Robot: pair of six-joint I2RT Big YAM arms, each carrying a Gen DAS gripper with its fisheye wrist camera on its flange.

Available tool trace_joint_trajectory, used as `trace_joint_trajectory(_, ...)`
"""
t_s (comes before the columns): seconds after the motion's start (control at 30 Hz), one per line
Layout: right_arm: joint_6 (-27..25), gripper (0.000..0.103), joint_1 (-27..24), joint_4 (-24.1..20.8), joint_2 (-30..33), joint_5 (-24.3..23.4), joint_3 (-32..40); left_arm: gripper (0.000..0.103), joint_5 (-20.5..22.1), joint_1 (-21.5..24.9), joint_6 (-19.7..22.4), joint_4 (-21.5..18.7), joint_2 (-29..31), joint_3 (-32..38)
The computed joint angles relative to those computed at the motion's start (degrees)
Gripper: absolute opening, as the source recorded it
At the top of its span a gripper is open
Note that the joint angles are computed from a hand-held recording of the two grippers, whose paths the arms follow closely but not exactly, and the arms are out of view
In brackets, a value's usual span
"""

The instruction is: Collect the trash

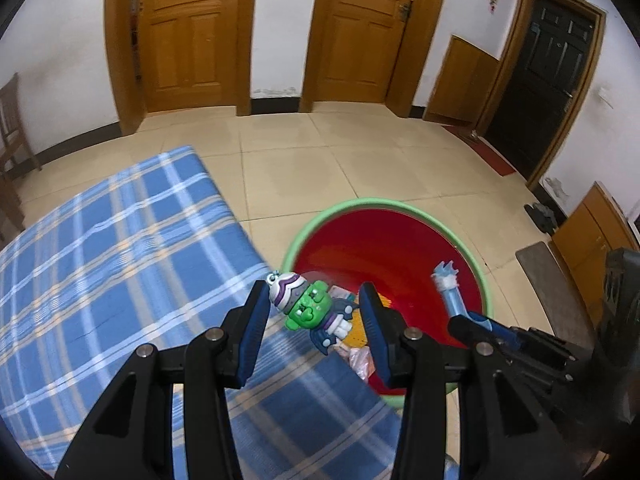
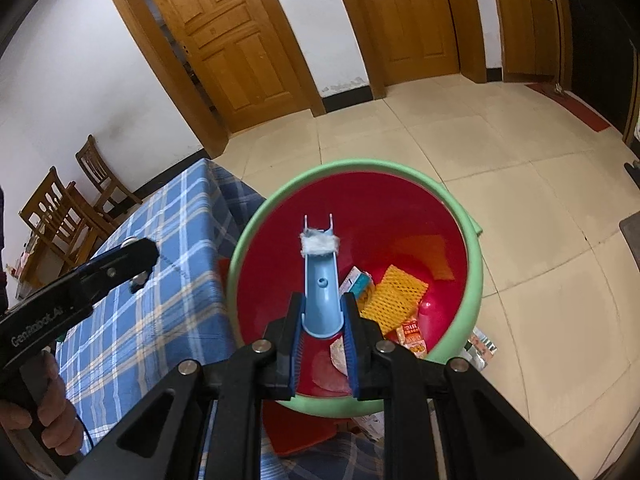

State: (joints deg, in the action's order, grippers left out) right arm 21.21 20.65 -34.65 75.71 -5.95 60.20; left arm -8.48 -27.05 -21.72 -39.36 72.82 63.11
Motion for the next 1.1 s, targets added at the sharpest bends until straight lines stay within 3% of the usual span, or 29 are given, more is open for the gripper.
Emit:
trace_joint_trajectory(0.33,0.8,0.022,-1.5,0.7,0.2,-1.8,-1.3,0.047,3.1,-0.1,0.1,3.3,3.7,1.1)
trace_joint_trajectory(0.47,1.3,0.023,-1.6,0.6,0.3,-2.2,-1.2,0.060,2.8,0.0,0.1,3.8,3.5,0.9)
trace_joint_trajectory(0.6,1.6,0.027,-1.6,0.8,0.3,-2.4,-1.2,0.061,1.8,-0.4,0.2,3.6,2.9,0.7)
trace_joint_trajectory(0.7,2.0,0.037,-1.5,0.9,-0.1,-2.5,-1.4,0.061,1.7,-0.2,-0.4,3.2,2.4,0.6)
trace_joint_trajectory(1.1,2.6,0.059,-0.1,0.7,-2.1,-1.8,-0.8,0.061,-0.7,1.1,-3.9,-0.8,-2.6,-1.9)
